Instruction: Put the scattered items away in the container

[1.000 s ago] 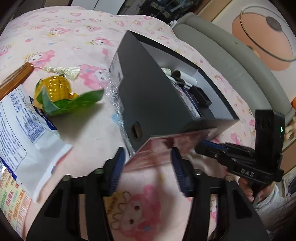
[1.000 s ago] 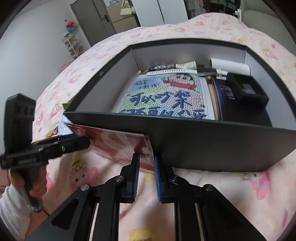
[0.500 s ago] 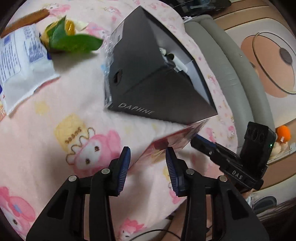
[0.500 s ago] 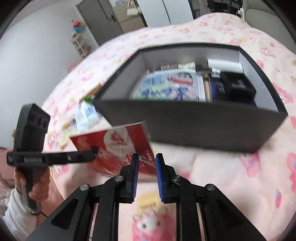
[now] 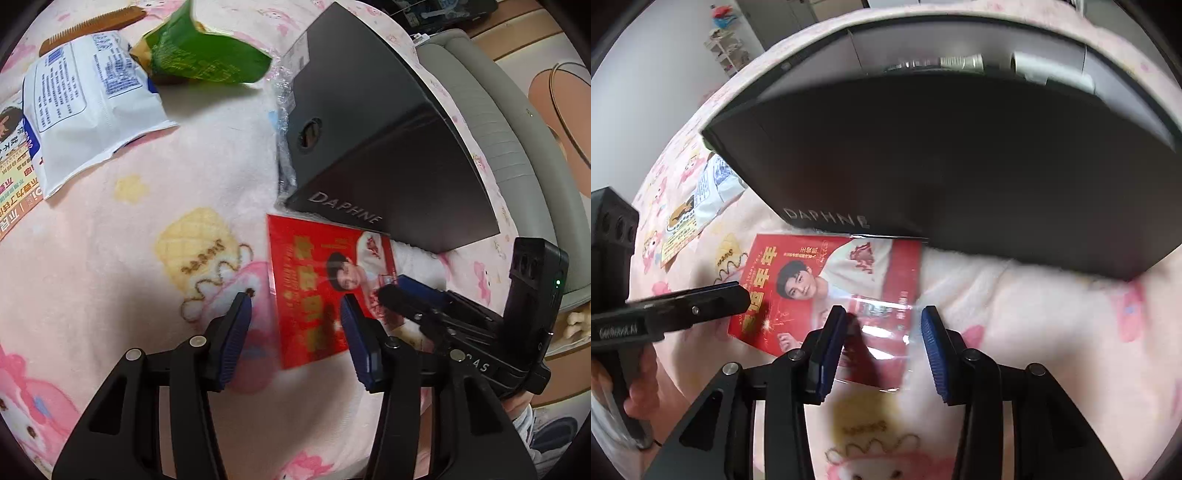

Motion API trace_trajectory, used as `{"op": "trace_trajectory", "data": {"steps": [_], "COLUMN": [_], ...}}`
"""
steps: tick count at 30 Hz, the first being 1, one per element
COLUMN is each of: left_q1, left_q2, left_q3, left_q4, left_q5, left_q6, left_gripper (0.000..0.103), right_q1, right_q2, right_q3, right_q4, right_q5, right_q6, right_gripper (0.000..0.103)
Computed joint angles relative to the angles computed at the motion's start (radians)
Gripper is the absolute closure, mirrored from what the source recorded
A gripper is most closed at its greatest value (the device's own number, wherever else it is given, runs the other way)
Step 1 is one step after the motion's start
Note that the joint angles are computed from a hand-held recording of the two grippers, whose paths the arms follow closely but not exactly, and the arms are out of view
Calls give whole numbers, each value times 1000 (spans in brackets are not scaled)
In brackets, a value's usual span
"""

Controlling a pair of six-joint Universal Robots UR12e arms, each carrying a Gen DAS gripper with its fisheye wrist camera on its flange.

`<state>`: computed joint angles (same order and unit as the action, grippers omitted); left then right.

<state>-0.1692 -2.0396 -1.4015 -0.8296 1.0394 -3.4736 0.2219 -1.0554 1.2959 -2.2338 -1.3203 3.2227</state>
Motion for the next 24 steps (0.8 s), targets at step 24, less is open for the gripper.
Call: {"op": "trace_trajectory", "data": {"steps": [24], "left_q1": [-33], "left_q2": [-67], "left_q3": [296], "left_q4": [0], "left_q5": [112], "left_q6": [32], "left_gripper": [65], "right_q1": [-59], "right_q2": [-6], "right_q3": [-114], "right_q4": [-239], "right_q5": [107], "right_q6": [-25], "right_gripper": [77]}}
